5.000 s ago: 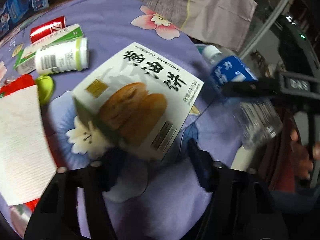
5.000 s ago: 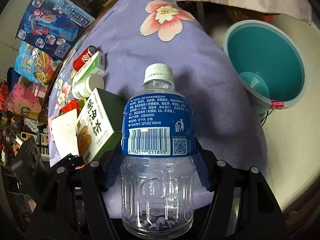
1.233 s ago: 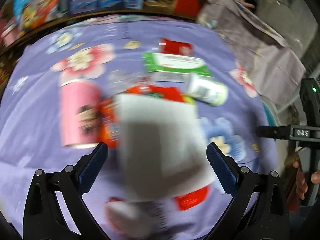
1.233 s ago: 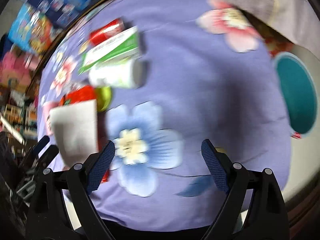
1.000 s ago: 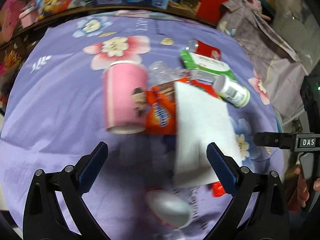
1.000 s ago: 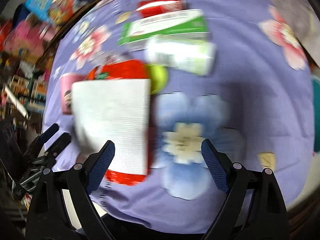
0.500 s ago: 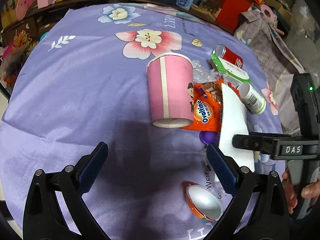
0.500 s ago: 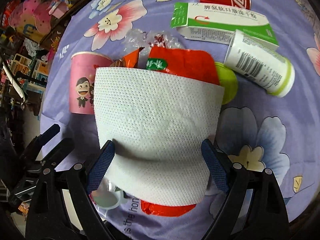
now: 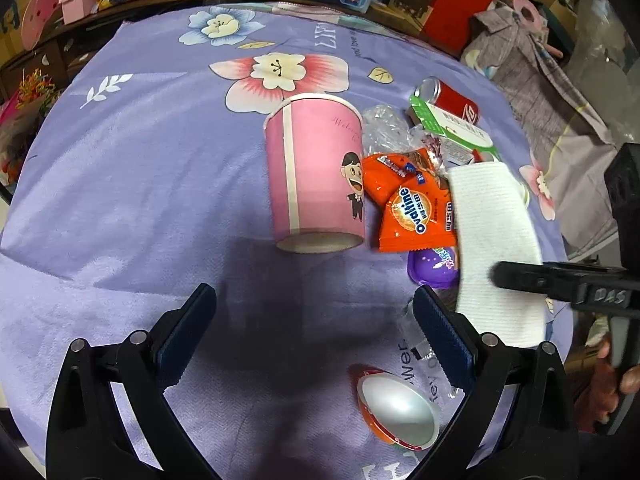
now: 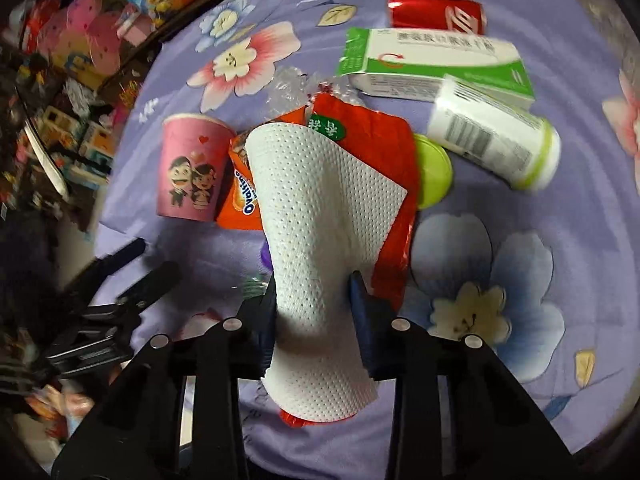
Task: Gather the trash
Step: 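Grasp the white paper towel with the right gripper, then grasp the red snack bag with the left gripper while the right holds the towel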
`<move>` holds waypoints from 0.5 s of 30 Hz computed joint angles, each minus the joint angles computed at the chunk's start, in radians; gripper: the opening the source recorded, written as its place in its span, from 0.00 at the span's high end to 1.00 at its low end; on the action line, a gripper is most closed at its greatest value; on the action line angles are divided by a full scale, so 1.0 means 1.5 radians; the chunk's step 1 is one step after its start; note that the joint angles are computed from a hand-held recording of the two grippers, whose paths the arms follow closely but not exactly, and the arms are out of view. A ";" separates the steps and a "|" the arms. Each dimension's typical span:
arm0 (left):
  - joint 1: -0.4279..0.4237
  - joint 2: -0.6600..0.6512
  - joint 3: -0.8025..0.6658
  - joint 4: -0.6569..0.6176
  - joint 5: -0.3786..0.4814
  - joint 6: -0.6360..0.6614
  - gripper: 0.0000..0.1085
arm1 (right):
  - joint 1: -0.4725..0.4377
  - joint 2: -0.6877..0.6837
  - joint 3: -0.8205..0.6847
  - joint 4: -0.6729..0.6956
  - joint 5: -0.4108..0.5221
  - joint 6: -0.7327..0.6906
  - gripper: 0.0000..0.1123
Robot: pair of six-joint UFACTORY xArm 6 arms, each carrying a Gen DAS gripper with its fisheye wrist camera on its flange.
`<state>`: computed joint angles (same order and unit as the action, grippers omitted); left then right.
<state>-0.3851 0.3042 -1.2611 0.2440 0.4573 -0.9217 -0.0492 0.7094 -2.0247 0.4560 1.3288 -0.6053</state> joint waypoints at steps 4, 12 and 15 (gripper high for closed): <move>-0.001 0.007 -0.009 -0.007 -0.001 0.006 0.09 | -0.001 -0.034 0.048 -0.018 -0.052 -0.031 0.84; -0.005 0.016 -0.025 -0.016 -0.001 0.012 0.09 | -0.035 -0.032 0.020 -0.002 -0.048 -0.019 0.83; -0.012 0.019 -0.035 -0.012 0.000 0.017 0.09 | -0.055 -0.008 -0.018 -0.010 -0.037 0.005 0.86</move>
